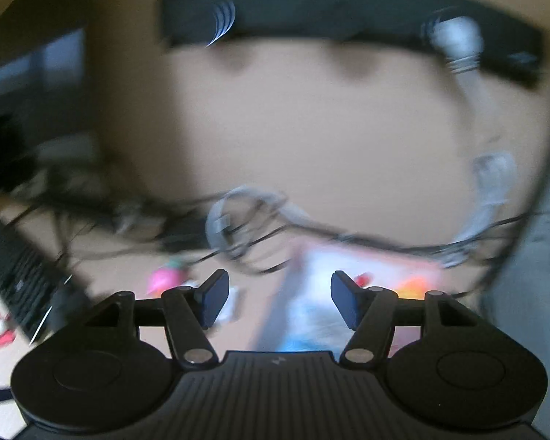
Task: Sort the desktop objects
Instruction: 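Carry the corn toy with the right gripper over the pink box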
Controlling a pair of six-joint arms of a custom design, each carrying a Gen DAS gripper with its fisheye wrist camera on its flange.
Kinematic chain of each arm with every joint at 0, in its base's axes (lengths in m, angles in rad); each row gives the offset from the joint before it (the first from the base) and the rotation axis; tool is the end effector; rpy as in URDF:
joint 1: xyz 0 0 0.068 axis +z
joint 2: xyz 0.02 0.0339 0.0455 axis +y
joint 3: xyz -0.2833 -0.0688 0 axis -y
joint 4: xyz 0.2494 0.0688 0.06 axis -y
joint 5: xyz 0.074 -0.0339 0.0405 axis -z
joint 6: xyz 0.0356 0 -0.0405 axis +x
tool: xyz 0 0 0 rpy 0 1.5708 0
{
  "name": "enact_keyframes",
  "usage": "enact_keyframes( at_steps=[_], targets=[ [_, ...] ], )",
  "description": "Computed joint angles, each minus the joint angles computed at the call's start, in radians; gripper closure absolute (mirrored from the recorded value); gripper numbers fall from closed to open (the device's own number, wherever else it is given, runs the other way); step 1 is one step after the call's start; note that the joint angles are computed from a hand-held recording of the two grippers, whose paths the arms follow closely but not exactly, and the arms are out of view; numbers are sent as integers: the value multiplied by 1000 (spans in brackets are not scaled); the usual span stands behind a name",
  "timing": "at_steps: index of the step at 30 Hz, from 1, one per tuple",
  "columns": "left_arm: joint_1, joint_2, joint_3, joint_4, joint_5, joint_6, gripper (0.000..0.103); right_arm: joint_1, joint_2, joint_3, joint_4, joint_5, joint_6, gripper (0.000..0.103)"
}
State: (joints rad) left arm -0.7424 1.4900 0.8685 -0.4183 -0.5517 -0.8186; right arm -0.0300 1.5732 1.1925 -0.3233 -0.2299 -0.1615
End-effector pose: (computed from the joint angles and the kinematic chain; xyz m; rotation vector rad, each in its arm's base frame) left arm 0.2246 -0.1807 0.2095 -0.2747 2.3799 0.0234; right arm 0.3574 -0.0026 0.2895 -0.2683 2.2416 0.1594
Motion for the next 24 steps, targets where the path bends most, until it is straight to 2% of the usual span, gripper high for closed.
enact_keyframes(
  at_steps=[5, 8, 11, 13, 14, 17, 19, 21, 24],
  targets=[
    [46, 4, -40, 76, 19, 20, 2, 183, 154, 22, 42, 73, 2, 41],
    [85, 3, -72, 124, 50, 17, 2, 258, 279, 86, 82, 183, -11, 41],
    [119, 5, -97, 154, 82, 14, 2, 277, 394, 186, 54, 246, 0, 42],
    [137, 12, -106, 159, 98, 15, 2, 268, 447, 248, 3, 246, 22, 58],
    [147, 14, -109, 161, 107, 20, 2, 263, 461, 268, -22, 226, 25, 73],
    [167, 20, -116, 162, 122, 31, 2, 251, 423, 209, -14, 189, -4, 84],
    [178, 14, -121, 164, 124, 43, 2, 247, 360, 133, 0, 164, -25, 84],
    [185, 2, -122, 160, 116, 53, 2, 231, 287, 57, -7, 103, -39, 92],
    [189, -8, -115, 144, 104, 61, 2, 200, 153, -78, -39, 20, -82, 92]
  ],
)
